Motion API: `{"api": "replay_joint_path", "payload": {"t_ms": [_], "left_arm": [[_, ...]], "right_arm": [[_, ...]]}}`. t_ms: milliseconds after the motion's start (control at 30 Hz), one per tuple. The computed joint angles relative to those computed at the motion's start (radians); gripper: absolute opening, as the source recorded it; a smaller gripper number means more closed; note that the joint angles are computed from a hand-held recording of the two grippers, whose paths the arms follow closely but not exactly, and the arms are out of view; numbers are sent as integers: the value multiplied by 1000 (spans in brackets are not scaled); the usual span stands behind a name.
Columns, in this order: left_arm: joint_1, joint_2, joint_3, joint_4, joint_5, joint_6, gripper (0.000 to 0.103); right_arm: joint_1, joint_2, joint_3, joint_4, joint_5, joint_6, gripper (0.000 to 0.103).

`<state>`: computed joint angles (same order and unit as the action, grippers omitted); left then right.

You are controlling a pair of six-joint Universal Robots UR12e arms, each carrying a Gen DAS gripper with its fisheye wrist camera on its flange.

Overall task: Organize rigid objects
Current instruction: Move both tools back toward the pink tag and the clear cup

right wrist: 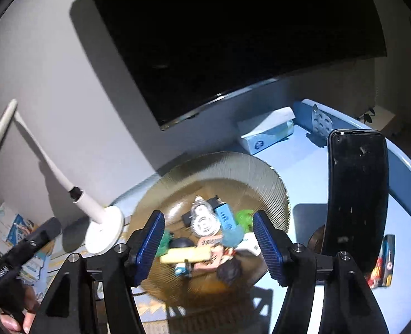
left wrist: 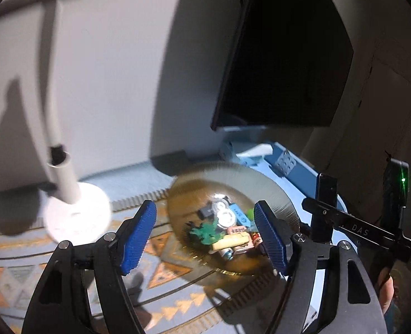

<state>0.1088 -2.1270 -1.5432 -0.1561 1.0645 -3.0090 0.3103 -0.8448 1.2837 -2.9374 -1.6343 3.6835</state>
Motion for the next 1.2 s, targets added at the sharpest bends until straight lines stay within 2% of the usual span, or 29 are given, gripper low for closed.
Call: {"api": "replay_joint_path", "payload": {"t_ms": [133,167,367,500,767,867,933,1000,1100,1200], "left_arm": [[35,56,-73,86,4,-19,72],[46,68,-89,103,0,-29,75],[106,128,-172,162,-25,-64,77],[142,156,-221,189,-33,-86,77],[193,181,-288,196,-47,-88,77],[201,182,-313,183,-40,-76,78],[199,178,-337,197,2,-92,84],[197,168,-359,195,36,-111,85],[179,147,-360,127,88,-90,85],[150,122,-356,117,142,-79,85]], "right_arm": [[20,-19,17,-23,0,-20,65],[26,-23,19,-30,1,-25,65],[62,-32,15,-34,13,-65,66],[91,-23,0,-18,15,-93,77],[138,9,-54,57,39,-174,77],[150,21,-68,85,48,-197,77],[157,28,-74,101,54,-209,77],[160,34,-67,104,64,-215,77],[156,44,-54,120,91,-198,77],[151,56,-41,125,105,-171,77]]}}
